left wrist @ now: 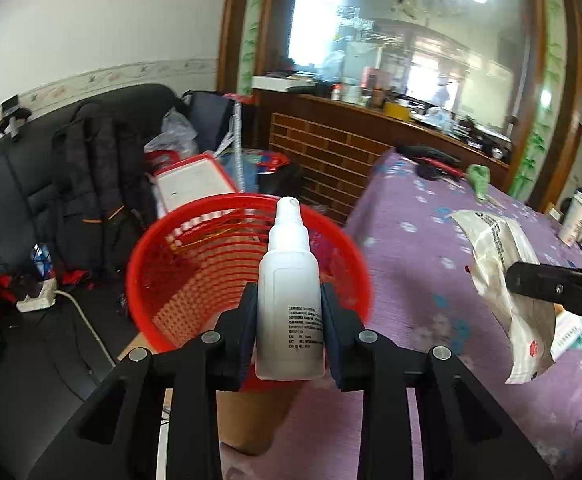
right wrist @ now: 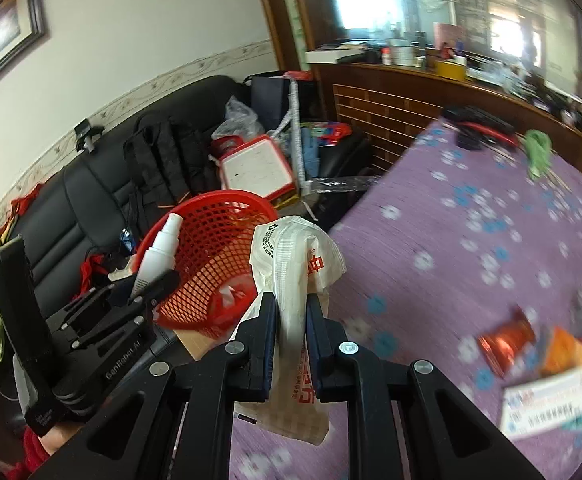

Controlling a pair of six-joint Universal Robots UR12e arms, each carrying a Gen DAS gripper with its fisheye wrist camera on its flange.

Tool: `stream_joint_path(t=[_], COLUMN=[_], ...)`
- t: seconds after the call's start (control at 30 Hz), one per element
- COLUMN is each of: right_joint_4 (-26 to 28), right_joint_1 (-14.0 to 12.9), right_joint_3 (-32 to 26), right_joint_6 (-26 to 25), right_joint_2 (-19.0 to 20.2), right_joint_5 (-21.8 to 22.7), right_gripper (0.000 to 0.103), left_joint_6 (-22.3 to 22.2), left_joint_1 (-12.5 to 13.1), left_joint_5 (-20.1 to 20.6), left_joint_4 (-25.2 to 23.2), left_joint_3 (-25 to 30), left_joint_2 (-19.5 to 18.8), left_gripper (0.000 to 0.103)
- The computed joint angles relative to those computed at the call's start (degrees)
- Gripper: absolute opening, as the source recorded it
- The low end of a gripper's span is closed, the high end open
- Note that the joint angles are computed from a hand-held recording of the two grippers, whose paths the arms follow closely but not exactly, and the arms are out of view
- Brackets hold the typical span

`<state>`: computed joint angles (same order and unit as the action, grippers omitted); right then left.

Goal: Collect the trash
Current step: 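Carry both items over the red wastebasket and open both grippers, then move both tools back over the table toward the remaining trash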

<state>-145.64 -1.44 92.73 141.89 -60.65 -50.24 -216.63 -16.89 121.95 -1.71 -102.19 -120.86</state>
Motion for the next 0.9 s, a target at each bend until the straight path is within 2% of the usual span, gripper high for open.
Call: stream_joint_path(t=[0.27,0.47,0.53,0.57,0.6,0.7,0.8,0.87,0.9], right_joint_4=[2.49,4.34,4.59,5.06,5.29,5.26,3.69,1.67,0.88], right_joint_1=[4.30,6.25,6.57,6.58,6.45,5.73,4.26,3.37,2.76], right_joint_3=[-4.77,-7.65,-8.42,-8.78,-8.94,-8.92,-7.39,-5.91,-5.04], right_joint_6=[1.04,2.69,3.59,4.02,4.44,4.91,5.09,5.12,5.00], right_joint_2=[2.79,4.98,5.55,5.78,5.89,5.82,4.80,3.97,3.51], right_joint_5=[-0.15,-0.34,-0.70,-0.52,-0.31,0.19,1.17,0.96,1.14], right_gripper=[0.015,0.018,0.027,0.029,0.029,0.029,0.030,0.042,0.045], left_joint_6=[-0.93,-1.60,-1.53,-1.63,-1.65,-1.02,-0.67,0.25,0.94], left_joint_1=[2.40,3.46,3.50,3.49,3.41,2.95,2.44,1.63,1.08], left_joint_5=[-1.43,-1.84,-1.37,-0.86,-0.24,1.71,1.29,1.32,1.49], left_joint_4=[-0.30,0.65,0.80,1.14,1.52,2.21,2.40,2.95,2.98], left_joint_3=[-1.22,-2.16,-2.16,-2.21,-2.24,-2.18,-2.01,-1.63,-1.17], left_joint_2=[0.33,0.52,0.49,0.46,0.44,0.33,0.32,0.07,-0.19], left_gripper=[0.029,0.029,0.041,0.055,0.060,0.060,0.060,0.063,0.065])
